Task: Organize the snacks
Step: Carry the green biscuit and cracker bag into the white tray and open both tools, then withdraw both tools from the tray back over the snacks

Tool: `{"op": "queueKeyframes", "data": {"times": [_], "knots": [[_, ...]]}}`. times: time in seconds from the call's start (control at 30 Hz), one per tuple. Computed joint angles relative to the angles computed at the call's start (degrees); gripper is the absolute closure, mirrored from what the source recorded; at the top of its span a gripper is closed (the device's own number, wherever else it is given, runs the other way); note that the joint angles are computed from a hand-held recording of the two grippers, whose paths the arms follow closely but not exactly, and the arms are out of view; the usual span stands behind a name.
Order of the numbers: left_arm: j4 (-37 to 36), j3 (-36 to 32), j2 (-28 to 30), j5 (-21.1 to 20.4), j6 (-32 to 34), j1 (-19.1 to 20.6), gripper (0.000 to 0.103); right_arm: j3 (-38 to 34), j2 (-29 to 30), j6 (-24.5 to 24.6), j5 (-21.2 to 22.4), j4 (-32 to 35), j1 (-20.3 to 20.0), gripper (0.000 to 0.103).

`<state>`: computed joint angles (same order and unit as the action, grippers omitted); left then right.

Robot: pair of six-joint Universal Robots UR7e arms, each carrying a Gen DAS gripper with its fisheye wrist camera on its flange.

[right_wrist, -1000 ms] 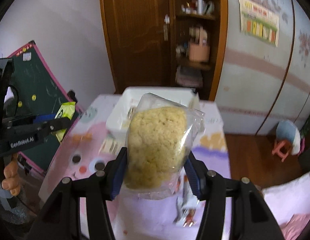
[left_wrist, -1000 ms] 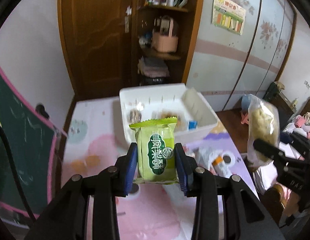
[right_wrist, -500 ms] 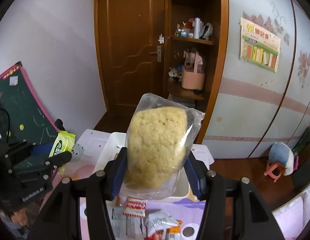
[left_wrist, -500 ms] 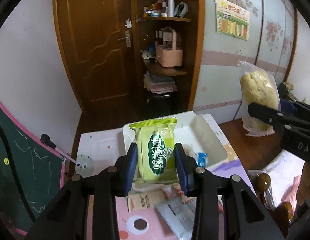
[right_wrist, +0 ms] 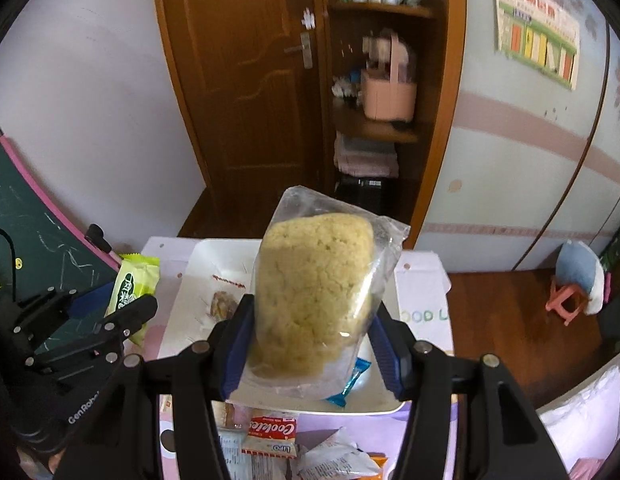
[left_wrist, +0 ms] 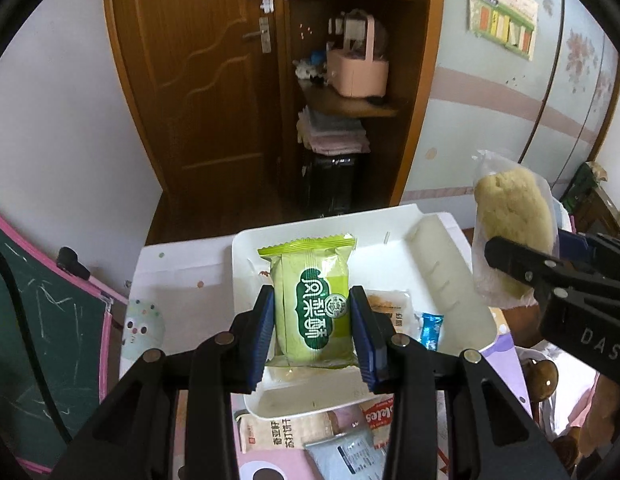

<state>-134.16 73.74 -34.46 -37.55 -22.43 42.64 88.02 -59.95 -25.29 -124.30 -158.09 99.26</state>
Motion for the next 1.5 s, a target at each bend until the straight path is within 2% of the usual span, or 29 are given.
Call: {"op": "queueKeyframes", "data": {"times": [0.43,0.5,0.53,0.57,0.6,0.67,0.73,1.07,1.5], "knots": [[4.22,-3.55,3.64,0.32,-2.11,2.70,0.066,-4.21,4.03,2.76,-0.63,4.85,-2.02,0.047],[3.36,-3.23,3.52,0.40,-2.11,2.71,0.054,-4.27,4.30,2.23,-0.65,4.74,-1.99,0.047],[2.83,-3.01,3.48,0.75,-2.21,2.66,0.032,-4.38,4.52,1.98,-1.03,4.54,-1.88,0.047],[1.72,-2.22,3.16,1.53,-2.41,2.50,0.016,-4.37,4.62,1.82,-1.30,4.30,-1.80,0.047],[0.56,-1.56,3.01,2.85,-2.61,2.26,0.014,-4.25,4.60,1.75,-1.32,3.85,-1.74,0.045],[-0.84,-0.89,2.68,2.83,-1.58,2.15,0.014,-3.92,4.38,1.95,-0.73,3.10,-1.73,0.039],[0.23,-0.72,2.14,1.28,-1.95,2.29,0.014,-3.49,3.82,2.25,0.28,3.10,-1.82,0.027],[0.63,2.50,-0.67,1.73,-3.55,0.46,0.014,-1.00,1.05,4.03,-0.56,3.44,-0.79,0.027],[-0.17,11.68,-9.37,2.88,-6.68,-5.49,0.014,7.34,-7.35,3.19,-4.42,-0.03,3.73,0.027]]}}
